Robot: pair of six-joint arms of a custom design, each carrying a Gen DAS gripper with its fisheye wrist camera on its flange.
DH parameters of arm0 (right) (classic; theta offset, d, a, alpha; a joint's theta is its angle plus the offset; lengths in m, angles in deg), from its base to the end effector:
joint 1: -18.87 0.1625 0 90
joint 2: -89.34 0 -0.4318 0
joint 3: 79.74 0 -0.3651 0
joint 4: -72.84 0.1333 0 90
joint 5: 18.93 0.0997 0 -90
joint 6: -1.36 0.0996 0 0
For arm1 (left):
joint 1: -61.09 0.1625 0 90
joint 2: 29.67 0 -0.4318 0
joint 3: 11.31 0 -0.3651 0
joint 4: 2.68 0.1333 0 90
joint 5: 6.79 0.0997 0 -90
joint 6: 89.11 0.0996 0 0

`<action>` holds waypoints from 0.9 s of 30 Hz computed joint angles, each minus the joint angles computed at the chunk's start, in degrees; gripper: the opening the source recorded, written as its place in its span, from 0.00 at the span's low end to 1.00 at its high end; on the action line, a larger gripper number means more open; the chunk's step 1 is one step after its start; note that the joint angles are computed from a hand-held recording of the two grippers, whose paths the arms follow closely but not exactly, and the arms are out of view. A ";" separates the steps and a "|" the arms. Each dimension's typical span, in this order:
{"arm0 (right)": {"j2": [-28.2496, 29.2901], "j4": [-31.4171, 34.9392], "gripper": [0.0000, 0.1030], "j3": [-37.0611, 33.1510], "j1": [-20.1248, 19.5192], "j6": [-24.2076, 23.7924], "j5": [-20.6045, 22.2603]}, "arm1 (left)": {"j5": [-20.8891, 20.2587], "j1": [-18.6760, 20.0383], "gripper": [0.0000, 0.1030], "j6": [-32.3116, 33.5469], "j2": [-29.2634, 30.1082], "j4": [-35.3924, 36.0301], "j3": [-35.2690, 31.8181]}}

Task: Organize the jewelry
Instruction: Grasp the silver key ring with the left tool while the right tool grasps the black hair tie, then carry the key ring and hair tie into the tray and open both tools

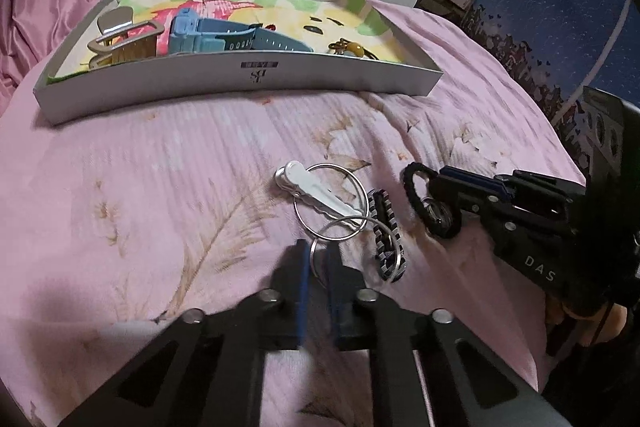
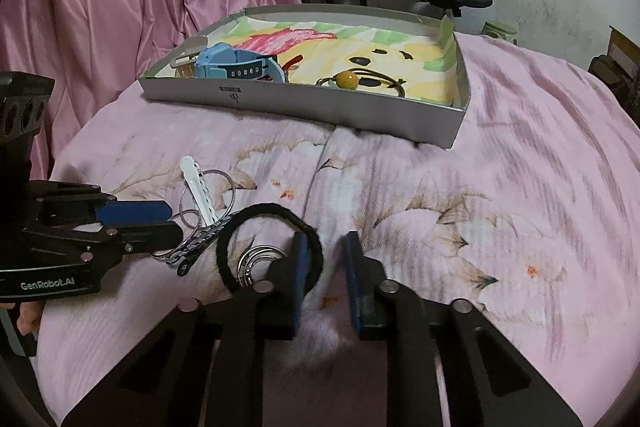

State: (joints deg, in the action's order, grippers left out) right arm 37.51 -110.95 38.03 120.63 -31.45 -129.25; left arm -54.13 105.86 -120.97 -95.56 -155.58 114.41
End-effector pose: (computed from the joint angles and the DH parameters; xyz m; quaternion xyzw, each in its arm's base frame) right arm 0.2082 -0.5159 0.1326 0.3230 -0.9001 0.2016 0.2116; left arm -0.1875 -0.4689 0.1732 0.0987 0.9260 -0.2461 0.2688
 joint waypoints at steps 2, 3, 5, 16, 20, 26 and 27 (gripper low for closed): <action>0.08 0.25 0.07 -0.05 -0.04 -0.24 0.20 | -0.20 0.16 0.04 -0.23 -0.09 -0.52 0.12; 0.09 0.24 0.06 0.03 0.01 -0.34 0.40 | -0.10 0.13 0.04 -0.39 -0.14 -0.81 0.23; 0.00 0.23 0.06 0.10 -0.06 -0.41 0.75 | 0.45 -0.13 0.04 -0.47 -0.09 -1.58 0.56; -1.02 -4.87 0.05 1.69 -0.84 -1.62 5.23 | 4.45 -2.73 0.03 -0.67 -2.68 -7.17 3.30; -1.23 -7.09 0.05 2.08 -1.05 -2.00 7.00 | 5.92 -3.64 0.03 0.72 -3.34 -10.64 3.82; -0.89 -10.16 0.05 1.92 -0.99 -2.51 8.97 | 8.07 -3.80 0.03 3.98 -2.58 -14.02 2.65; -0.71 -10.58 0.05 1.68 -0.87 -2.62 9.23 | 8.44 -3.72 0.03 4.67 -2.42 -14.60 2.16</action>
State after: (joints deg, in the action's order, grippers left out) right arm 36.80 -121.54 39.71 119.76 -34.07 -120.01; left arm -45.70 102.13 -116.30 -97.98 -170.18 116.57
